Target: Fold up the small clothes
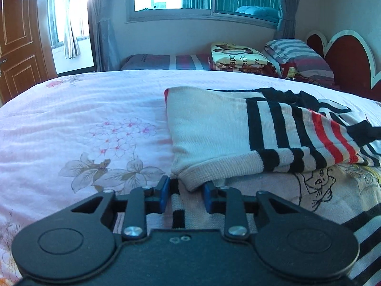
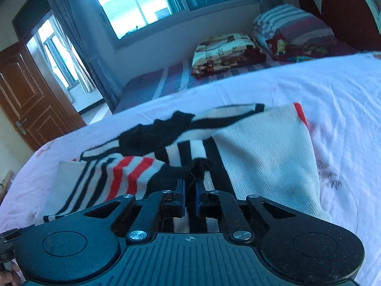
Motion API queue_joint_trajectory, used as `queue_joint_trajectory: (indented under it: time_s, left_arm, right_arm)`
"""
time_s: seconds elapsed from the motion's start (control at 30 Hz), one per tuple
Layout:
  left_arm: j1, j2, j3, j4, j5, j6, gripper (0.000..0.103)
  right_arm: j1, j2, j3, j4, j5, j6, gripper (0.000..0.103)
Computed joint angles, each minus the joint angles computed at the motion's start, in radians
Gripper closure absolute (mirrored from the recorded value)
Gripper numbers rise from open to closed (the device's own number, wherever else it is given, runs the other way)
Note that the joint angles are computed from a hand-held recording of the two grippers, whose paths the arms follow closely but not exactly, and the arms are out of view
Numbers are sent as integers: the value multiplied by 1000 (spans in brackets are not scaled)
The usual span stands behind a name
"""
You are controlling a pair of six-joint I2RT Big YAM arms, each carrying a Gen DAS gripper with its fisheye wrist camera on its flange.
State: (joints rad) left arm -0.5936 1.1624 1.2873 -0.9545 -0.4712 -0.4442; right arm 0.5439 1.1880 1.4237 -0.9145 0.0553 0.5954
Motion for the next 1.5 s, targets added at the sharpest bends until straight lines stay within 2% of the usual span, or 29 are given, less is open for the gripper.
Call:
queue_joint_trajectory:
  time_s: [0.17, 0.33, 0.43, 0.5, 0.57, 0.73, 0.83, 0.87, 0.93, 0.97, 1.1, 1.17, 1.3, 1.37, 1.4, 1.5]
  left_arm:
    - [4, -3, -2, -3, 14, 13, 75]
    - [10, 3, 9, -21, 32, 22, 75]
    - [19, -20, 13, -49, 70, 59, 70]
    - [18, -68, 2, -46, 85, 78, 69]
    - [11, -91, 6, -23, 83, 89, 69]
    - [15, 18, 70, 58, 151, 91, 69]
    - [26, 88, 77, 49, 212, 72, 69]
    - [20, 83, 59, 76, 202, 99, 69]
    - [28, 89, 83, 47, 225, 127, 69]
    - [38, 91, 93, 48, 237, 131, 69]
    - [78, 155, 165, 83, 237, 167, 68]
    - [94, 201, 208, 106, 247, 176, 68]
    - [123, 291, 286, 95, 235, 194, 67]
    - [152, 318, 295, 80, 259, 177, 62]
    - [169, 311, 274, 101, 290, 171, 60]
    - [214, 263, 198, 176, 389, 146, 58]
  right_arm:
    - [7, -25, -24, 4, 16, 0, 96]
    - [11, -11, -20, -45, 16, 25, 96]
    - [5, -18, -15, -70, 9, 32, 95]
    - [11, -53, -22, -54, 45, 27, 95]
    - [4, -76, -30, -20, 34, 22, 95]
    - [15, -18, 0, 5, 24, -13, 96]
    - [22, 30, 13, -67, 32, -24, 97]
    - [18, 25, 6, -59, 25, -23, 97]
    - [19, 34, 41, -95, 40, -19, 96]
    - [21, 27, 36, -58, 52, -30, 96]
    - [18, 94, 87, 36, -10, 1, 96]
    - [38, 160, 146, 59, -32, -7, 96]
    - [64, 277, 241, 76, -90, -14, 96]
    - [70, 337, 286, 48, -118, -28, 96]
    - [74, 353, 290, 39, -109, -40, 97]
    - [68, 319, 213, 119, -112, -18, 102]
